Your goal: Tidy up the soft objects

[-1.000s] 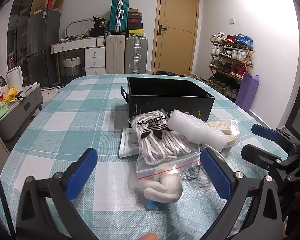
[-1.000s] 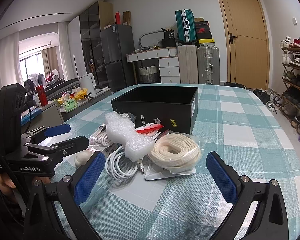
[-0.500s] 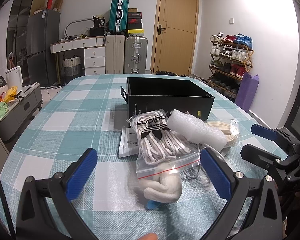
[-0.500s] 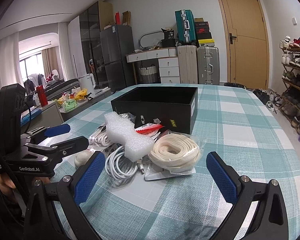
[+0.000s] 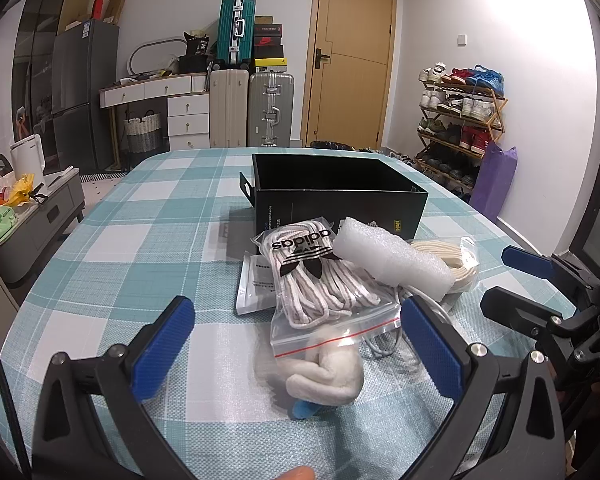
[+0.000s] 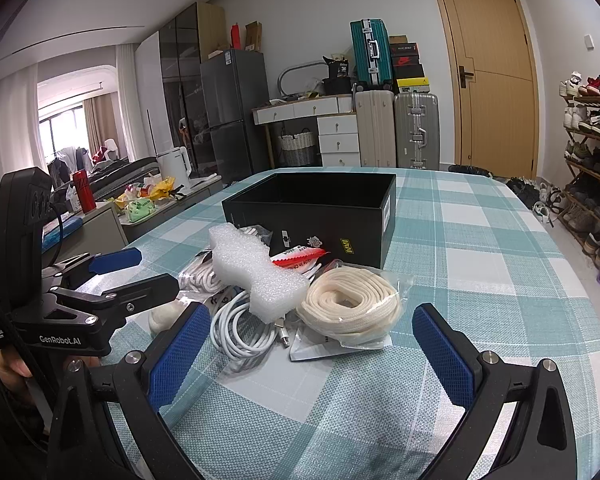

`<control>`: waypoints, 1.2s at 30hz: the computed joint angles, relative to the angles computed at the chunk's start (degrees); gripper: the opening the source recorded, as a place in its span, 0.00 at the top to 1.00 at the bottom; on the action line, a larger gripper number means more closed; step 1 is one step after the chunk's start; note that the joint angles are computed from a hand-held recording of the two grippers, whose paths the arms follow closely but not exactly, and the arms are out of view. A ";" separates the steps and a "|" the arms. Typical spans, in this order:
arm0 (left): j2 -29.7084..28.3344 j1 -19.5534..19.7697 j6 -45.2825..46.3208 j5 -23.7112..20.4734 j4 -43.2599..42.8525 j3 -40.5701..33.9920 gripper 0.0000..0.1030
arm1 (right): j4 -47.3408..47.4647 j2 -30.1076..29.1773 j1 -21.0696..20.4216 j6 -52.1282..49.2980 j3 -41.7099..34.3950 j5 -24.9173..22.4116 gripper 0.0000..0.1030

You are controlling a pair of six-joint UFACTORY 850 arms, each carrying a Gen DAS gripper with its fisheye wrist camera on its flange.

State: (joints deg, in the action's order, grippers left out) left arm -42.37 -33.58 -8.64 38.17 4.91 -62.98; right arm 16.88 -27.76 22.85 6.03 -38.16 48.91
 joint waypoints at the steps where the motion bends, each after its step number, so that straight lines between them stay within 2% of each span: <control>1: 0.00 0.02 -0.05 -0.01 0.10 0.00 0.00 | 0.00 0.01 0.01 -0.01 0.03 0.05 0.00; 31: 0.35 0.54 -0.87 -1.45 -0.51 -0.44 0.00 | -0.27 0.29 -0.34 -0.41 -0.39 -0.52 0.00; 36: 0.20 1.04 -1.05 -2.33 -0.31 -1.36 0.00 | -4.02 0.62 -1.08 1.66 -1.53 -3.07 0.00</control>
State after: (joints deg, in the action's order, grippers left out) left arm -42.17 -32.54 -9.69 35.84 4.60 -64.34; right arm 12.86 -27.14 21.77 7.70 -39.69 45.84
